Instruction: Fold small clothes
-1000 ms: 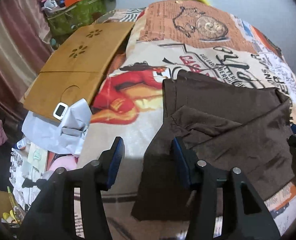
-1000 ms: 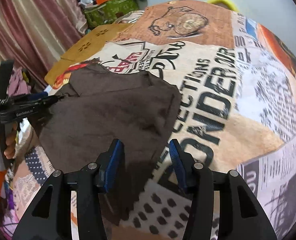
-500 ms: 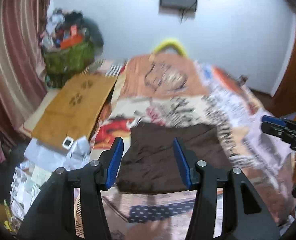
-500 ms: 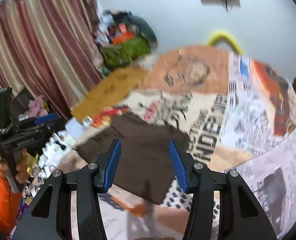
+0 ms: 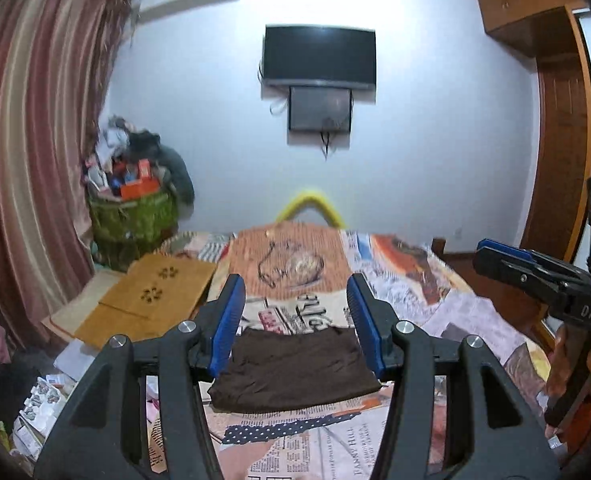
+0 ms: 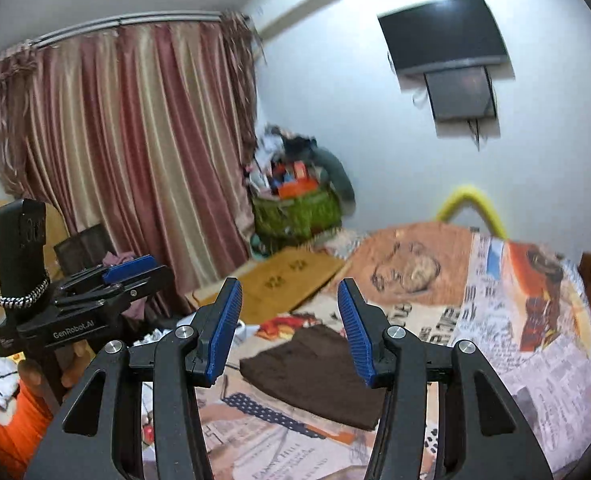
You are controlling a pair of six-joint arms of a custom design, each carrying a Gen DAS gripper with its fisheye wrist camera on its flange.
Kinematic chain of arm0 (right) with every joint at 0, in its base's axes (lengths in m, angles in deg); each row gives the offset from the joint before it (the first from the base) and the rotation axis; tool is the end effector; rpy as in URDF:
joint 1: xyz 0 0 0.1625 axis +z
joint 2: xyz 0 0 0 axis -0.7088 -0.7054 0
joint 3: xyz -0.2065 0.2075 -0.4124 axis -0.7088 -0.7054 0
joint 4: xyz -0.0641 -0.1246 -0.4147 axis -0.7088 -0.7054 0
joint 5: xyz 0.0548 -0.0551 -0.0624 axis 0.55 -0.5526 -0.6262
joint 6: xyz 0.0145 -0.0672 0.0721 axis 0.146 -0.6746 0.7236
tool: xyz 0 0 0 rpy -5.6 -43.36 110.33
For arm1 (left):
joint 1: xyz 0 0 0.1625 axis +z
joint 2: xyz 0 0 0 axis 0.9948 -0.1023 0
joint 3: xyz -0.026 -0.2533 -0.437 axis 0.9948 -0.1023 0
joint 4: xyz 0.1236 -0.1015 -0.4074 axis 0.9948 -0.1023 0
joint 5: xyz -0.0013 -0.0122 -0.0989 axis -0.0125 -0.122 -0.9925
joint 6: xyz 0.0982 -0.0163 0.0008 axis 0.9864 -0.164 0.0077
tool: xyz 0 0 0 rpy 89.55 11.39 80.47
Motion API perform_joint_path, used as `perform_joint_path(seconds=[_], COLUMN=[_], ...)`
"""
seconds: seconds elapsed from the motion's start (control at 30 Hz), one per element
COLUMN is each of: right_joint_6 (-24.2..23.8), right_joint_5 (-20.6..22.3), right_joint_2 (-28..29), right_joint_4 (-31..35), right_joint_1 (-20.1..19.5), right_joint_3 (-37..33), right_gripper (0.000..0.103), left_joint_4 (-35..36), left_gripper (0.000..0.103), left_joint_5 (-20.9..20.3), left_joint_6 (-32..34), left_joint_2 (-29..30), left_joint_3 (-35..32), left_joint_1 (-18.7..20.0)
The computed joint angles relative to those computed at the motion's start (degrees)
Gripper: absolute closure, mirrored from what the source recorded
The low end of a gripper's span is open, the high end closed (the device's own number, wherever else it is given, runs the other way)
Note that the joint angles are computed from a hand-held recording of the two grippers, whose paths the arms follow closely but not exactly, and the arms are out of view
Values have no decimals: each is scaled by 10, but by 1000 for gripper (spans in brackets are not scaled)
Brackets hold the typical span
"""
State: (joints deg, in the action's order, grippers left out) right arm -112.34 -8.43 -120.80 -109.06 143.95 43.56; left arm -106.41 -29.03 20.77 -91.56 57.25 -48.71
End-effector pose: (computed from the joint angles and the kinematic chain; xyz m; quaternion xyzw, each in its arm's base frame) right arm 0.2678 -0.7055 0.4936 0.4292 -0.8119 0.3956 0.0029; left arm -0.5403 -0.6582 0.2037 0.2198 0.7525 -0.5388 0.3084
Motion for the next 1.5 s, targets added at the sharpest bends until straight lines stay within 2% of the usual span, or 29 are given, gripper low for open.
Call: perform_joint_path(seconds=[0.07, 0.2, 0.33, 0.4, 0.5, 0.63, 0.67, 0.93, 1.5], right_joint_6=[-10, -26, -13, -4, -10, -9, -7, -3, -4], right_joint_5=[6, 15, 20, 18, 4, -8, -9, -15, -26], right_joint_2=[-14, -33, -39, -39, -39, -36, -36, -39, -46], right_joint_4=[-41, -104, -126, -134, -166, -194, -200, -210, -202], right_joint_1=[2, 5, 5, 5, 8, 11, 11, 11, 8], right_joint_3=[29, 74, 90, 93, 102, 106, 107, 114, 124], right_gripper=[56, 54, 52, 36, 23, 9, 1, 0, 0], left_joint_4=[-50, -93, -123, -148, -178, -186, -181, -179, -176], left_gripper=[48, 41, 33, 19, 0, 0, 0, 0, 0], left_joint_5=[9, 5, 14, 19, 19, 23, 22, 25, 25], left_joint_6=[36, 56, 75, 93, 117, 117, 106, 71, 60], left_joint_2=[6, 4, 7, 11, 16, 16, 14, 6, 1], left_joint_3=[5, 23, 30, 34, 35, 41, 44, 57, 63], left_joint_1=[-10, -21, -28, -33, -37, -40, -40, -39, -38])
